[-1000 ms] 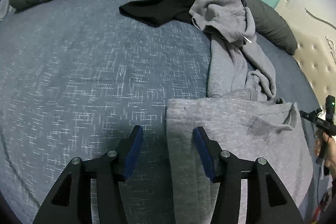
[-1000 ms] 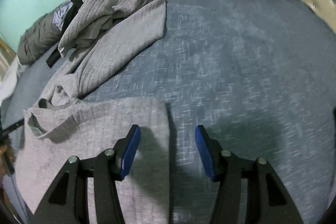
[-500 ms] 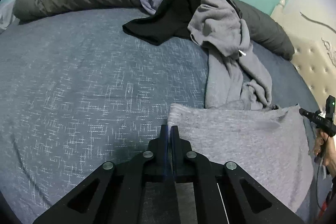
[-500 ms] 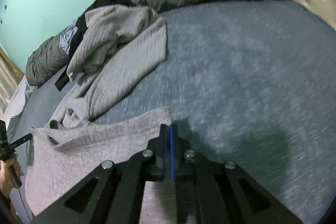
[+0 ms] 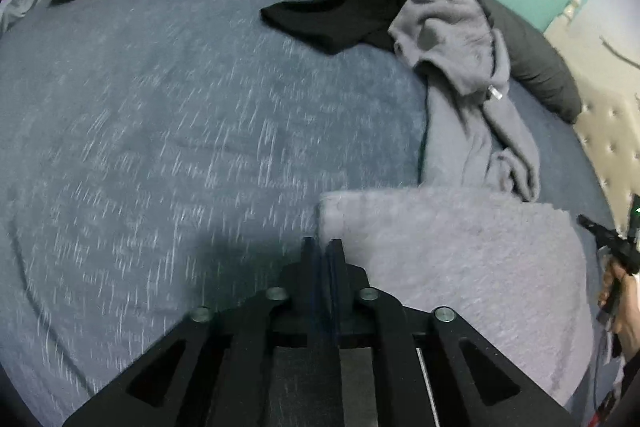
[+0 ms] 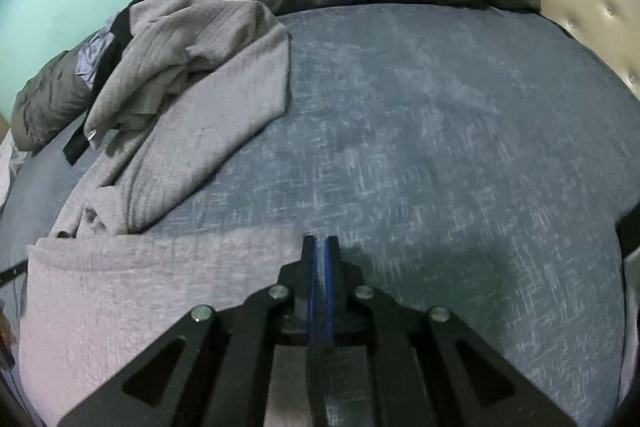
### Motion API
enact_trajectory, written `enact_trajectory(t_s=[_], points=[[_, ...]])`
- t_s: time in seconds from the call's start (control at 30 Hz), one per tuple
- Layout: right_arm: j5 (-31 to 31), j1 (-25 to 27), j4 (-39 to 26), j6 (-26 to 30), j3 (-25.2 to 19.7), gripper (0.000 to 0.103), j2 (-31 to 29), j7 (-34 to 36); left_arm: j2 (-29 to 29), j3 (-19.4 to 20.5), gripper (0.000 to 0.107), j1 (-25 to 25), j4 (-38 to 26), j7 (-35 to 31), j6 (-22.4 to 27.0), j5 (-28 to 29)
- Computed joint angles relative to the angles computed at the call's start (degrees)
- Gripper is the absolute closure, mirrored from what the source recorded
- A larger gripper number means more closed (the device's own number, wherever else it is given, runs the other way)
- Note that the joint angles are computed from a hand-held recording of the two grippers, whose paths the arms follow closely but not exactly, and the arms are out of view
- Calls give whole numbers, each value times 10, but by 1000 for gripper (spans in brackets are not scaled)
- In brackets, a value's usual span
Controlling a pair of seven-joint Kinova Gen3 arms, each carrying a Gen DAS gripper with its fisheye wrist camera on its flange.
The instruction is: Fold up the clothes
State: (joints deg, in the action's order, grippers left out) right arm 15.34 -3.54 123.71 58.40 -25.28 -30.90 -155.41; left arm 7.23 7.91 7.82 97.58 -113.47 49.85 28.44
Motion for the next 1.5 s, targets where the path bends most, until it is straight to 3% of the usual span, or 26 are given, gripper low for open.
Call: enact_trajectory(t_s=[0.07,0.1,0.17,0.27,0.3,0.4,0.47,0.57,0.7,1.07,1.13,1.17,1.23,1.3,1.5], points=[[-11,-7,4,5,9,93,-25,3,-13,-6,80,1,13,-8,1,1],[-25,-9,6,8,18,82,-42,14,-25,-12,73,-6,21,-24,9,13],[-72,-30,11,18,46,64,-90,36,-48,-25,71,-32,33,-67,49,51],[-140,-53,12,50,55,60,-168,49,-87,-86,52,-39,72,-135,118,105],[-163,-57,10,63,53,53,-195,51,-100,-113,48,-34,84,-153,142,117],[-231,-75,4,106,31,40,-264,21,-129,-177,45,-23,130,-179,212,124],[-273,-69,0,134,12,38,-282,4,-148,-175,45,-61,160,-197,251,122],[-337,-30,-2,175,-2,38,-321,13,-182,-158,43,-130,206,-227,289,120],[-389,11,6,203,1,38,-380,-5,-190,-199,41,-174,258,-245,330,138],[-457,92,22,232,34,38,-458,10,-198,-208,41,-234,326,-231,364,192],[-461,107,23,237,35,48,-465,13,-203,-203,41,-237,334,-225,355,202],[-463,114,24,239,35,63,-468,14,-207,-201,42,-238,337,-223,350,206],[-463,120,23,242,34,78,-466,25,-215,-195,53,-234,339,-221,338,209],[-462,126,22,246,33,91,-462,35,-223,-196,98,-231,339,-218,330,206],[-432,126,-8,269,33,95,-432,76,-226,-223,99,-240,348,-246,333,207]])
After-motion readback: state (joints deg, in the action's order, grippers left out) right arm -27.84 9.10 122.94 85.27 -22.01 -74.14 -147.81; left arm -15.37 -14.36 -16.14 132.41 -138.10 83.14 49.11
